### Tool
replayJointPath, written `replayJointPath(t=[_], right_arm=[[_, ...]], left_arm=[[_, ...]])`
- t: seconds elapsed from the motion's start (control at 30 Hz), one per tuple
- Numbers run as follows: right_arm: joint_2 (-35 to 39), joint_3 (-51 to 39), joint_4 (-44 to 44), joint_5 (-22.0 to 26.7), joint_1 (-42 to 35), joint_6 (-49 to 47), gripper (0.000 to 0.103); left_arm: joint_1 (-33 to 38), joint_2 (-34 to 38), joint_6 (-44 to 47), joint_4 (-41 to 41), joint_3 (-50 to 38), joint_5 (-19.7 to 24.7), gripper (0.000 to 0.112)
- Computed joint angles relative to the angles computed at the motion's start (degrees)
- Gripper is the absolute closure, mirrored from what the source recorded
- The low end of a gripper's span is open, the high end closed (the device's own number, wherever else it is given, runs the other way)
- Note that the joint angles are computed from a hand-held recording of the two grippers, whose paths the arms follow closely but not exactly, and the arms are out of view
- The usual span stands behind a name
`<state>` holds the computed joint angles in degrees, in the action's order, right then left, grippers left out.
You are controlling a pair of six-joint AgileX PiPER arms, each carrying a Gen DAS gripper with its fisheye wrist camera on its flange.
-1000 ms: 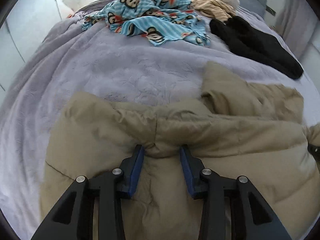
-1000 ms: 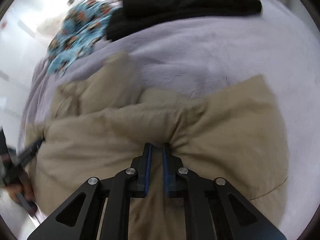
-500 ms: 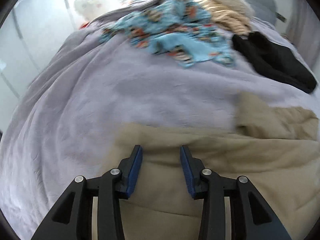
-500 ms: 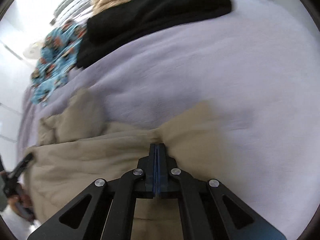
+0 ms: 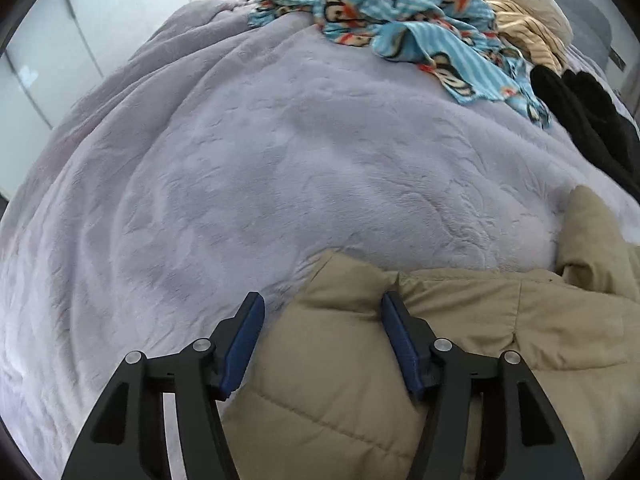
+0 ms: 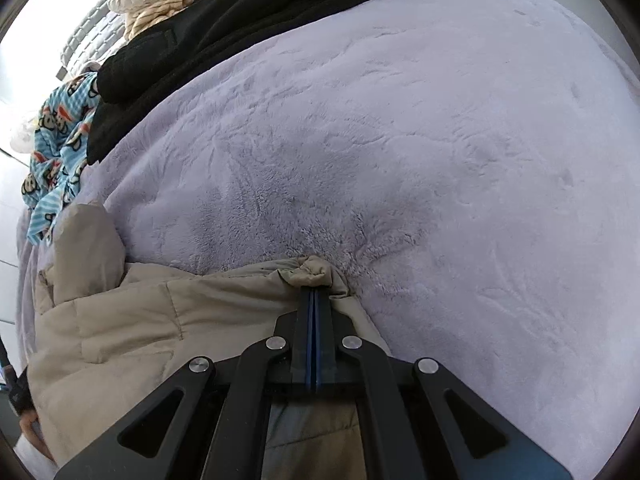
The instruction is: Fold large clothes
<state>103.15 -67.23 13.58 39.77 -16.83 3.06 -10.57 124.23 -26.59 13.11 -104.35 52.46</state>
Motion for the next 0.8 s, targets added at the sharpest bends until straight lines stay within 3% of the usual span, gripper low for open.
replayJointPath(t=[0.23, 0.37, 0.6, 0.7, 0.8], right_arm=[[-12.11, 5.31, -1.44, 3.63, 1.91, 4.54, 0.096], [-21.26, 11.54, 0.83, 5.86, 2.38, 5.11, 0.081], [-36.38, 22.45, 0.63, 11.15, 9.02, 12.76, 0.073], [-42.90, 27.37, 2.07, 13.58, 10.33, 15.06, 0.057], [-47.42, 31.72, 1.22, 14.00, 13.66, 18.92, 0.054]], left_arm=[[-1.47, -11.88, 2.89, 2.47, 9.70, 1.74, 0.050], [-2.38, -18.39, 3.11, 0.41, 16.14, 3.42, 0.050], [-6.35, -29.62, 2.32, -2.94, 29.72, 5.08, 0.050], [-8.29, -33.94, 1.60, -3.60, 35.06, 4.26, 0.050], [-9.38, -36.68, 1.21, -4.87, 39.42, 3.25, 0.050]])
